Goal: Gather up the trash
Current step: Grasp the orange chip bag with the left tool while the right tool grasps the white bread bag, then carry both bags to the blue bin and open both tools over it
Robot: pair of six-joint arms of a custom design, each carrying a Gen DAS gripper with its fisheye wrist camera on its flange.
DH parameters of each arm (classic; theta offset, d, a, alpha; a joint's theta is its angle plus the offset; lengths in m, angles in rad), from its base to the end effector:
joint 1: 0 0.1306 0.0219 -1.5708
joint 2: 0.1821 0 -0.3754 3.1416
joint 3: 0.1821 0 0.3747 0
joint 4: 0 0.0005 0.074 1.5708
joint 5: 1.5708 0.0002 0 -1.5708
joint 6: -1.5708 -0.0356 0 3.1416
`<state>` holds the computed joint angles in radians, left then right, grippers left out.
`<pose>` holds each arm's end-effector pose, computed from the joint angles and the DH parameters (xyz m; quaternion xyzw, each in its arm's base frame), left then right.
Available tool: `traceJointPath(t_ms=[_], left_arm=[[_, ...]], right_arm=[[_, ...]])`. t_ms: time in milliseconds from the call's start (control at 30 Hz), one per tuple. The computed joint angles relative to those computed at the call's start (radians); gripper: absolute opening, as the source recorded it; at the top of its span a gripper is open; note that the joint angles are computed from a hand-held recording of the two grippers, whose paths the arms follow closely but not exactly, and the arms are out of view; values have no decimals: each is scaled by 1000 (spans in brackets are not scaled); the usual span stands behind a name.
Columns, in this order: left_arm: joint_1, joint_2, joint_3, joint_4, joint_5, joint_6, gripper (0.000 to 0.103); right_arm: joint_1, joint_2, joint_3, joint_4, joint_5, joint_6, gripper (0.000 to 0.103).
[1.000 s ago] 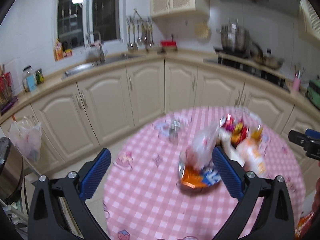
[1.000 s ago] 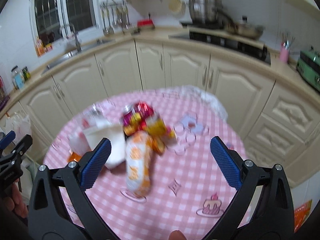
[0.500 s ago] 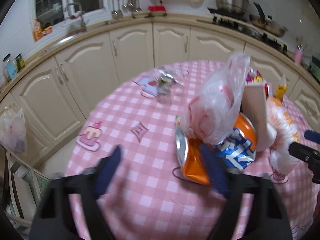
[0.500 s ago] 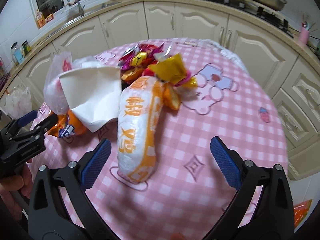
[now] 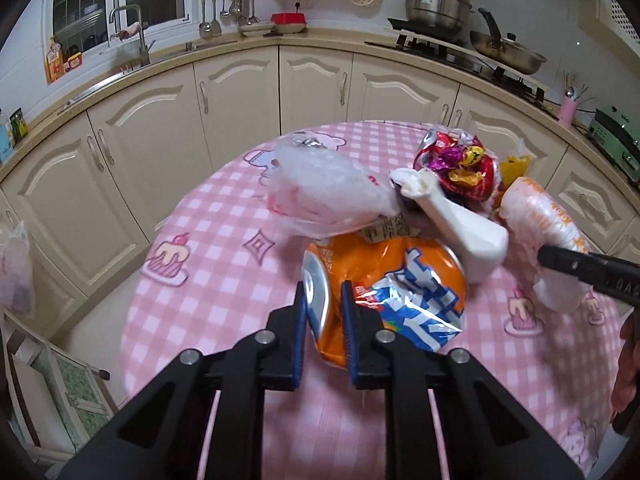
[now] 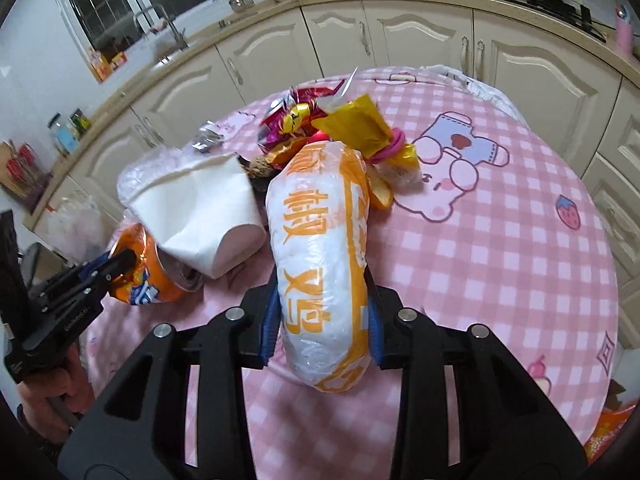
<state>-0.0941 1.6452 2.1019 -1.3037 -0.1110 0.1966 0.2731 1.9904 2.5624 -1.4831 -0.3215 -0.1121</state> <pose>0.5237 -0.0460 0.5769 -0.0674 0.9316 0.0001 0.3573 0.5896 0.1763 0.5576 -0.1268 0.9267 0.2098 0.2848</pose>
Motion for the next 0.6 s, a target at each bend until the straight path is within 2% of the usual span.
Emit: traceJointPath(t_ms=[67, 367, 500, 600], left_arm=[[4, -29, -21, 0, 12, 9, 12], [-38, -164, -135, 8, -27, 15, 10], [-64, -187, -118, 10, -42, 16, 10], [-104, -171, -55, 5, -64, -10, 10]], right_arm=[[-9, -51, -69, 39, -24, -1, 35], [-35, -179, -212, 120, -81, 1, 35], [-64, -226, -262, 163, -107, -14, 35], [-93, -256, -297, 191, -123, -27, 35]])
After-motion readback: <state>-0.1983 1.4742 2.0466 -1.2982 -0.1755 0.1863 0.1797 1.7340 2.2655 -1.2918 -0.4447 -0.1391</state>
